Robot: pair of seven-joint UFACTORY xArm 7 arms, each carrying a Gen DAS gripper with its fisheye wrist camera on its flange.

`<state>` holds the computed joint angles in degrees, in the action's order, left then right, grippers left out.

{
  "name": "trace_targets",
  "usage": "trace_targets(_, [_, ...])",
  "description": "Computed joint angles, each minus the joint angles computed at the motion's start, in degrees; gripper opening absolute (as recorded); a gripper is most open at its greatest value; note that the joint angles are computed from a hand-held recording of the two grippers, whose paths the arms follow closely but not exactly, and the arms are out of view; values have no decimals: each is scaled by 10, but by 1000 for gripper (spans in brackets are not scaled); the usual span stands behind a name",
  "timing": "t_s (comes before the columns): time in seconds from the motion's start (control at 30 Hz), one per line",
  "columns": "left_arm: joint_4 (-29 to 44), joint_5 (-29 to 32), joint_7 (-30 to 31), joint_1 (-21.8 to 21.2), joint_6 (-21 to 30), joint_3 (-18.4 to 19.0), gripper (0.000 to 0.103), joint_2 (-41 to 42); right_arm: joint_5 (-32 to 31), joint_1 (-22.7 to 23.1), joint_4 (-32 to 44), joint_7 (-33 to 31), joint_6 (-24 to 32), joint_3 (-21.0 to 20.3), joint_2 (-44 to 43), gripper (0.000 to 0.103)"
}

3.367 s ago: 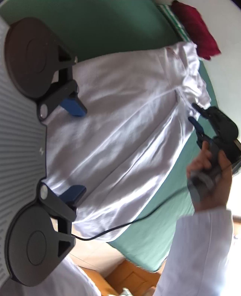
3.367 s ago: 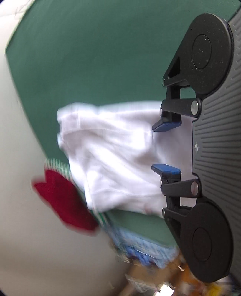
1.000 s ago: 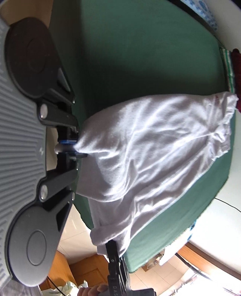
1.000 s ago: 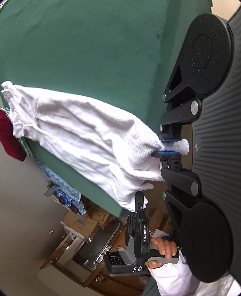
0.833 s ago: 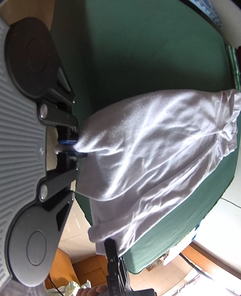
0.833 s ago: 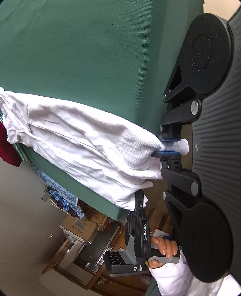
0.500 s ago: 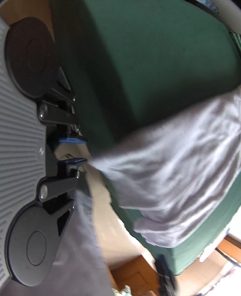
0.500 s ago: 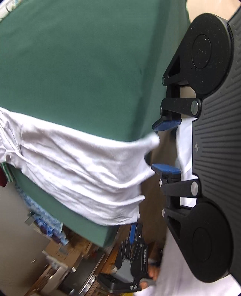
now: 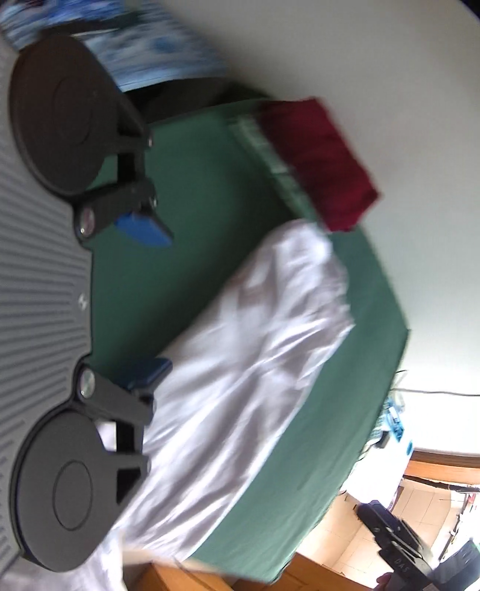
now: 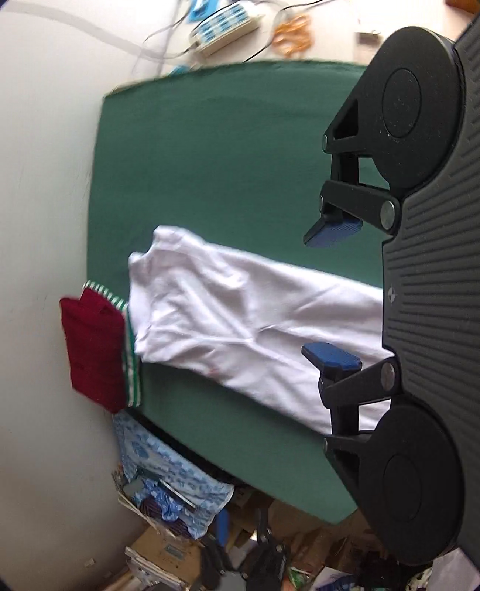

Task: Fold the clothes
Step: 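Open both grippers and release the folded shirt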

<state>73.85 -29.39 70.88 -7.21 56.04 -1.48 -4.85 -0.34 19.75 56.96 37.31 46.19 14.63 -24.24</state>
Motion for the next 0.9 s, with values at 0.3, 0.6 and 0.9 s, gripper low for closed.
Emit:
trace_targets(0.3, [164, 50, -153, -48, -126, -66, 78, 253, 84, -27, 68, -173, -141, -73, 246, 73])
trace_targets(0.6, [397, 137, -273, -57, -55, -84, 80, 450, 371, -105, 100, -396, -216, -49, 345, 69])
trace_targets(0.9, [586, 146, -278, -64, 3, -105, 88, 580, 484, -167, 222, -595, -215, 2, 455, 59])
